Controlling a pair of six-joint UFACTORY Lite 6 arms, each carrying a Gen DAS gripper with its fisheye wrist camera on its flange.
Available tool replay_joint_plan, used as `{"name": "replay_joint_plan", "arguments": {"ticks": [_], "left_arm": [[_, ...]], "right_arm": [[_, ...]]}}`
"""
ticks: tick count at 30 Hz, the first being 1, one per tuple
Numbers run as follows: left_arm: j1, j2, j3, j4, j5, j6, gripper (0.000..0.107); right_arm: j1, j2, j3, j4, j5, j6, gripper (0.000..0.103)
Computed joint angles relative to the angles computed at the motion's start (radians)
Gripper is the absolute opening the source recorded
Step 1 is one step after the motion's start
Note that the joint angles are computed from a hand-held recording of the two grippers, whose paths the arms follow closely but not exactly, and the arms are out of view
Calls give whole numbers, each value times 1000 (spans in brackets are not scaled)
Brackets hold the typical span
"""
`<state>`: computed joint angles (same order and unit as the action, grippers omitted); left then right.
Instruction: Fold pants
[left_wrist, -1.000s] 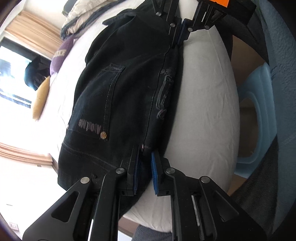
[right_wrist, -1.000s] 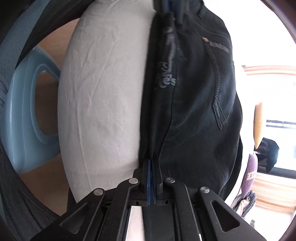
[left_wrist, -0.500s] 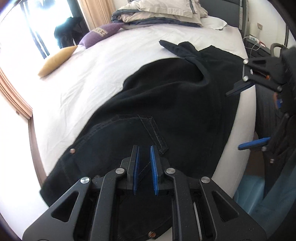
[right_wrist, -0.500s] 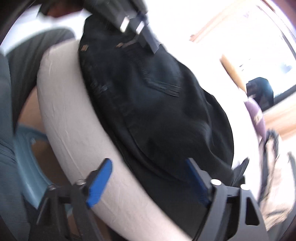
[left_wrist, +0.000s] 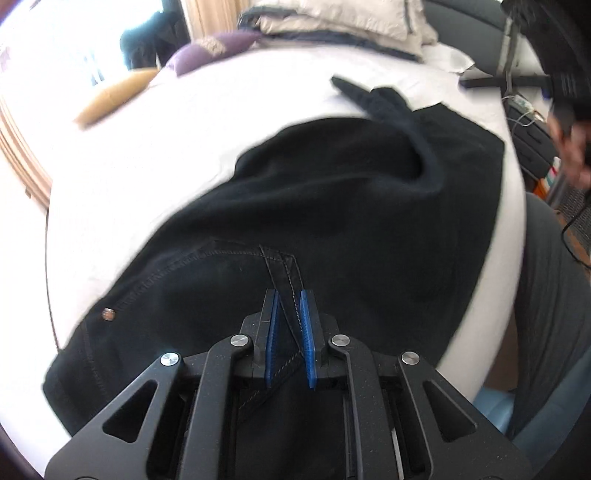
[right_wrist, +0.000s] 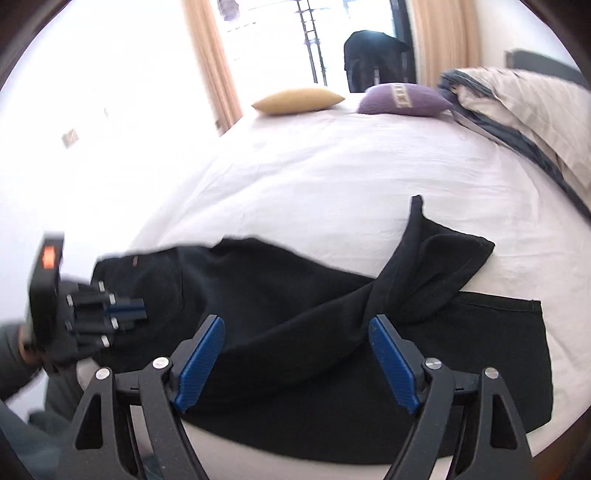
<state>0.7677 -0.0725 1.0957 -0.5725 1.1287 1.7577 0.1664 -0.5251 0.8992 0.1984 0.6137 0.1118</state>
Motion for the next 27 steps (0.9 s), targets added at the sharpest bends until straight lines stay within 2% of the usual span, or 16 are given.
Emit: {"name": "replay_joint_plan", "arguments": {"ticks": [2, 4, 6, 10, 14, 18, 19, 20, 21, 22, 27], "left_arm": [[-87, 23, -50, 78, -105, -102, 11], [-72, 11, -81, 29, -120, -63, 11], [-71, 11, -74, 37, -108, -93, 11], [-81, 14, -80, 40, -114, -114, 11], [-59, 75, -14, 43, -87, -116, 11], [-62, 53, -47, 36, -105, -110, 11], [-64, 47, -52, 35, -107, -110, 11], [-63, 29, -79, 31, -115, -101, 11], [-64, 30, -76, 31, -115, -103, 11], [-62, 26, -79, 31, -113, -102, 11], [-57, 27, -87, 21, -120, -96, 11]], "right_arm": [[-188, 96, 69, 209, 6, -167, 76], [-340, 251, 169, 401, 22, -363, 71], [-380, 385, 256, 451, 14, -435, 71], [-366, 658, 461, 386, 23, -415, 70], [-303, 874, 657, 171, 27, -228, 67], [-270, 1081, 893, 18, 95, -107, 65], [-269, 1128, 947, -2, 118, -94, 57], [-266, 1178, 1010, -20, 156, -83, 38], [-270, 1230, 1070, -26, 188, -82, 28], [-280, 1285, 1139, -20, 225, -85, 11], [-288, 1251, 1134, 10, 236, -93, 6]]}}
